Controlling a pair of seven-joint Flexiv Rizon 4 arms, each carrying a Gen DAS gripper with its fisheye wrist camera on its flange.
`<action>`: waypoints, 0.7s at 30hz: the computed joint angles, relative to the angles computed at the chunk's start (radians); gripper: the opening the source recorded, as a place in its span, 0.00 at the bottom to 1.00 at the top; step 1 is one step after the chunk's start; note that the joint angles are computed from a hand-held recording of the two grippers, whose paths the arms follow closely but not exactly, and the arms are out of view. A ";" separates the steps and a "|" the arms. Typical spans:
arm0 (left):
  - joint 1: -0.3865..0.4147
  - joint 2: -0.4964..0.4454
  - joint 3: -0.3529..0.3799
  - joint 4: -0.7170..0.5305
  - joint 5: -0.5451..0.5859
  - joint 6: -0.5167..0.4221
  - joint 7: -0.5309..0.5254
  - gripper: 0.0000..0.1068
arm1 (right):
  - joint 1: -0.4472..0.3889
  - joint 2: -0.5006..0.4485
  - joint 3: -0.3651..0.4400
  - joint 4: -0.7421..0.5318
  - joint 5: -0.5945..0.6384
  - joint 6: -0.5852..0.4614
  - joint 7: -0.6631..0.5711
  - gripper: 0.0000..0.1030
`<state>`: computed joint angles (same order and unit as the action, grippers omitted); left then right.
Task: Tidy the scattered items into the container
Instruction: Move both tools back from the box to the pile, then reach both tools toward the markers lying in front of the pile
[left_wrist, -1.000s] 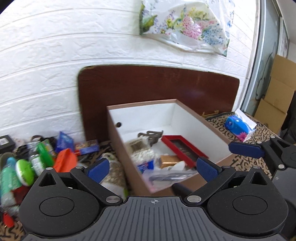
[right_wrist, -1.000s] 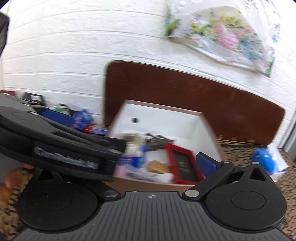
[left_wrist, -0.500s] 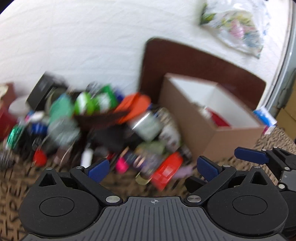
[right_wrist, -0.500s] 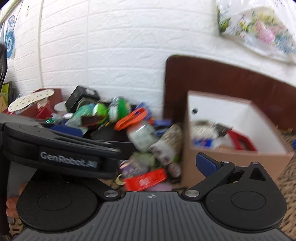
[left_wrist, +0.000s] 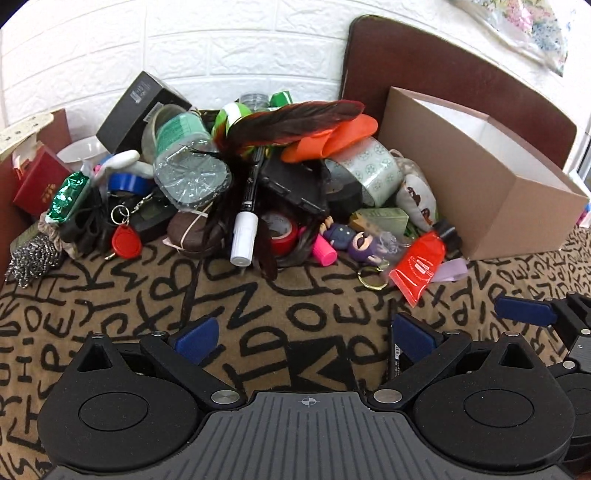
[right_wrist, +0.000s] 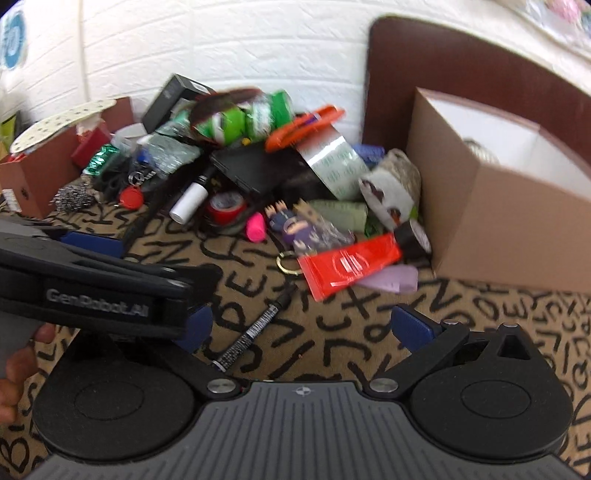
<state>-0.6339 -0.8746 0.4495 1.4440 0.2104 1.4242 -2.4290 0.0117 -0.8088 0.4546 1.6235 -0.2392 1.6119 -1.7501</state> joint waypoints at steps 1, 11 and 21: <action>0.001 -0.003 -0.002 -0.004 0.001 -0.002 0.003 0.96 | 0.003 -0.003 -0.004 -0.004 0.001 -0.004 0.004 0.99; 0.033 -0.026 -0.036 -0.056 0.001 -0.052 0.035 0.96 | 0.073 -0.014 -0.102 -0.034 -0.003 0.000 0.040 0.99; 0.088 -0.053 -0.080 -0.120 0.009 -0.100 0.041 0.96 | 0.113 -0.046 -0.159 -0.087 -0.005 -0.004 0.096 0.99</action>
